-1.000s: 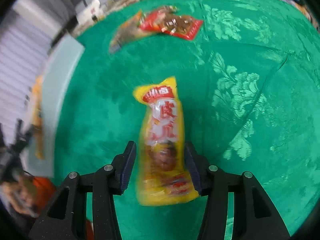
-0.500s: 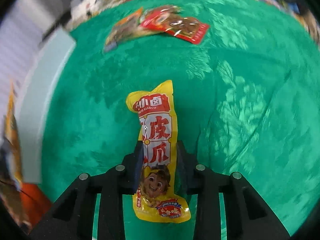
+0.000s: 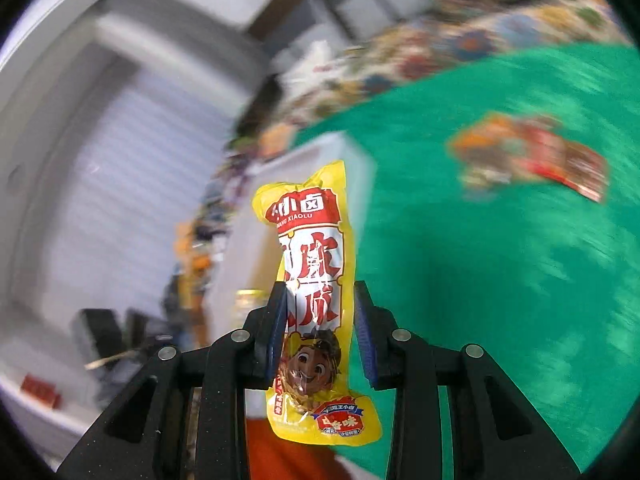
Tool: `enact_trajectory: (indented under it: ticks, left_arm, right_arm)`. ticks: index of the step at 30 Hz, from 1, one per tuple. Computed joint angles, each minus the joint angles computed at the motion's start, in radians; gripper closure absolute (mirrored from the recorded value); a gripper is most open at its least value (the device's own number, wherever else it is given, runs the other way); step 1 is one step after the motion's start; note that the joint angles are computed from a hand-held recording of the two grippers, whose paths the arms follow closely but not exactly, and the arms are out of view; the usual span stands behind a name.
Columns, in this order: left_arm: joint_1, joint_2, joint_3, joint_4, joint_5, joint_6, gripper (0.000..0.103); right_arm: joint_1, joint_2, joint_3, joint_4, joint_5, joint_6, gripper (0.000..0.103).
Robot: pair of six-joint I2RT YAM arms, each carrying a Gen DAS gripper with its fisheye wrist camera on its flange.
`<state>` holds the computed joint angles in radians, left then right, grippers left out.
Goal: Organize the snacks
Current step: 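Carry both packets over the white box and open both tools, then withdraw both open tools back above the remaining packets on the bed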
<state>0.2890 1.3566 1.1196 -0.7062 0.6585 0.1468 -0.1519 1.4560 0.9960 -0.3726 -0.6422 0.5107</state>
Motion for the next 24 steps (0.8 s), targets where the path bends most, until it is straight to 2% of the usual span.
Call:
enact_trajectory:
  ticks: [3, 4, 6, 7, 8, 9, 10, 11, 13, 15, 17, 19, 21, 22, 24]
  left_arm:
    - [0.113, 0.057, 0.028, 0.003, -0.049, 0.058, 0.057]
    - [0.145, 0.076, 0.028, 0.016, -0.069, 0.077, 0.053]
    - [0.176, 0.114, 0.009, 0.067, -0.125, 0.087, 0.04]
    - [0.188, 0.137, -0.006, 0.099, -0.145, 0.082, 0.023]
    - [0.194, 0.163, -0.014, 0.123, -0.166, 0.071, 0.012]
    - [0.2, 0.185, -0.023, 0.139, -0.187, 0.063, 0.011]
    - [0.203, 0.199, -0.035, 0.153, -0.204, 0.057, 0.011]
    - [0.21, 0.209, -0.043, 0.158, -0.214, 0.054, 0.011]
    - [0.217, 0.198, -0.08, 0.187, -0.199, 0.034, 0.011]
    - [0.219, 0.15, -0.136, 0.206, -0.167, 0.022, 0.011]
    - [0.2, 0.11, -0.165, 0.202, -0.14, 0.019, 0.01]
    - [0.127, 0.03, -0.219, 0.203, -0.121, -0.01, 0.009]
    - [0.03, -0.056, -0.262, 0.2, -0.127, -0.061, 0.003]
    - [-0.038, -0.103, -0.289, 0.213, -0.14, -0.101, 0.0]
    - [-0.178, -0.16, -0.321, 0.237, -0.174, -0.175, 0.0]
  right_arm:
    - [0.216, 0.134, 0.163, 0.069, 0.07, 0.088, 0.07]
    - [0.251, 0.167, 0.201, 0.071, 0.084, 0.093, 0.069]
    - [0.359, 0.278, 0.299, 0.109, 0.13, 0.131, 0.067]
    - [0.397, 0.313, 0.31, 0.15, 0.134, 0.155, 0.064]
    - [0.422, 0.346, 0.32, 0.175, 0.135, 0.165, 0.05]
    - [0.453, 0.396, 0.358, 0.165, 0.156, 0.167, 0.039]
    - [0.479, 0.425, 0.385, 0.137, 0.193, 0.168, 0.035]
    - [0.494, 0.438, 0.384, 0.132, 0.216, 0.166, 0.035]
    - [0.505, 0.395, 0.327, 0.136, 0.245, 0.157, 0.035]
    - [0.486, 0.312, 0.207, 0.148, 0.314, 0.084, 0.035]
    - [0.457, 0.24, 0.09, 0.148, 0.429, -0.022, 0.035]
    - [0.401, 0.17, -0.058, 0.162, 0.551, -0.137, 0.035]
    - [0.338, 0.134, -0.18, 0.19, 0.637, -0.218, 0.036]
    - [0.267, 0.091, -0.289, 0.211, 0.688, -0.278, 0.036]
    - [0.14, 0.04, -0.416, 0.247, 0.728, -0.363, 0.036]
